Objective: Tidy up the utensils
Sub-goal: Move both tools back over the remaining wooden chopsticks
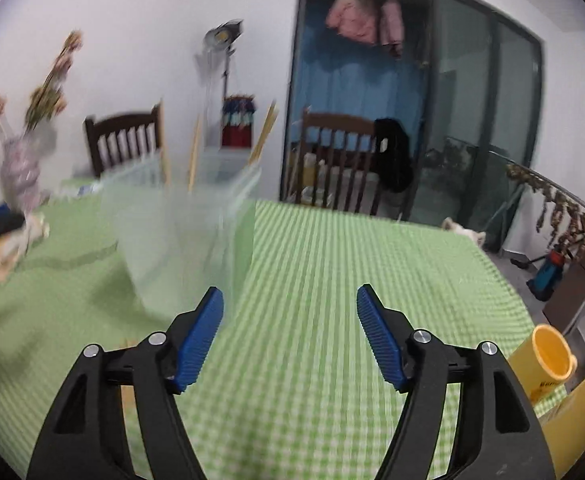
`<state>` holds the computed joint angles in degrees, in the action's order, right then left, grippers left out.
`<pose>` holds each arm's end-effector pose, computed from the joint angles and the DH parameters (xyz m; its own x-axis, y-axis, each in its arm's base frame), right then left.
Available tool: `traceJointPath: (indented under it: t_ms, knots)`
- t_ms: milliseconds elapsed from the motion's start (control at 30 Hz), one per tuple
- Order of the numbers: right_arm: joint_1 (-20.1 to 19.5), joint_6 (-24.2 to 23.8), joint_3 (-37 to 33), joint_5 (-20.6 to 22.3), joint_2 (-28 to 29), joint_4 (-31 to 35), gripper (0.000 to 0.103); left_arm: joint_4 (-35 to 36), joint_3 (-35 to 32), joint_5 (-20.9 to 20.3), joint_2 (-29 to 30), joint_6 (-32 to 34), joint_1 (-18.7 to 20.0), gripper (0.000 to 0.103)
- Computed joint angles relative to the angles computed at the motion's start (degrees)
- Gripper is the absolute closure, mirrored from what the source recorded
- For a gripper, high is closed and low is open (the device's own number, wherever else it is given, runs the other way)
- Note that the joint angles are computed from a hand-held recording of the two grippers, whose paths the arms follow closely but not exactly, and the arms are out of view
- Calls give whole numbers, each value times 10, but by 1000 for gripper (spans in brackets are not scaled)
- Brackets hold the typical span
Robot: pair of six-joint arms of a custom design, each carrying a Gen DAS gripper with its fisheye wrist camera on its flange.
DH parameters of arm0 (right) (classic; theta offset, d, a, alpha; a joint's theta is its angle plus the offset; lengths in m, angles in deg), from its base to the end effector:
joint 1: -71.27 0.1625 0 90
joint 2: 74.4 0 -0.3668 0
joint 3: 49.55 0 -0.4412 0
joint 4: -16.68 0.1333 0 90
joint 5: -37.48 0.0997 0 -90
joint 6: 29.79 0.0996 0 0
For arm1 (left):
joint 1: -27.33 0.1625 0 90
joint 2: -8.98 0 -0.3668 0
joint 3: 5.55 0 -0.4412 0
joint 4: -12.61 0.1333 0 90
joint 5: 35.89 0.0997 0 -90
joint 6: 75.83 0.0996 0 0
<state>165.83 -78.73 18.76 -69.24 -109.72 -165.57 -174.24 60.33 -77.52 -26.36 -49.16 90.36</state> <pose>0.1681 -0.7914 0.1713 -0.6094 -0.2723 0.7447 -0.7614 0.4631 -0.4537 -0.1685 -0.7893 0.2152 -0.7247 -0.1152 -0.6794 0.5679 0.4586 -0.6835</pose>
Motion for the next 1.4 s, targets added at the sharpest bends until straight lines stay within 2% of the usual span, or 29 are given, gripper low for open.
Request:
traceJointPath:
  t_ms: [67, 167, 233, 300, 367, 400, 500, 567, 633, 667, 767, 933, 1100, 1300, 1400]
  knots:
    - [-15, 8, 33, 11, -22, 16, 30, -55, 33, 24, -3, 8, -4, 12]
    - [-28, 8, 79, 39, -50, 21, 25, -84, 83, 49, -16, -4, -12, 12]
    - [-35, 7, 100, 60, -59, 4, 23, -167, 79, 69, 6, 48, -17, 9]
    - [-34, 7, 111, 59, -62, -20, 22, -234, 77, 76, 22, 90, -18, 8]
    - [-34, 3, 122, 67, -68, -31, 20, -227, 81, 88, 24, 85, -18, 8]
    - [-34, 2, 127, 65, -71, -40, 19, -197, 90, 102, 18, 58, -20, 8]
    - [-34, 0, 127, 48, -66, -59, 19, -177, 93, 98, 17, 21, -20, 8]
    - [-38, 17, 133, 66, -76, -41, 19, -159, 98, 96, 17, 0, -21, 8]
    - [-43, 33, 140, 94, -86, -26, 19, -111, 97, 108, 16, -36, -23, 8]
    - [-43, 33, 140, 94, -86, -28, 19, -98, 92, 110, 19, -45, -25, 8]
    - [-41, 36, 128, 70, -75, -37, 19, -118, 65, 124, 43, -17, -29, 8]
    - [-49, 67, 130, 89, -87, -25, 19, -114, 48, 122, 55, -20, -35, 8]
    - [-51, 70, 131, 91, -88, -28, 19, -110, 41, 121, 65, 7, -39, 8]
    - [-52, 78, 118, 81, -82, -12, 19, -79, 57, 103, 52, -32, -33, 8]
    - [-53, 70, 123, 92, -83, -23, 18, -51, 58, 117, 47, -56, -30, 8]
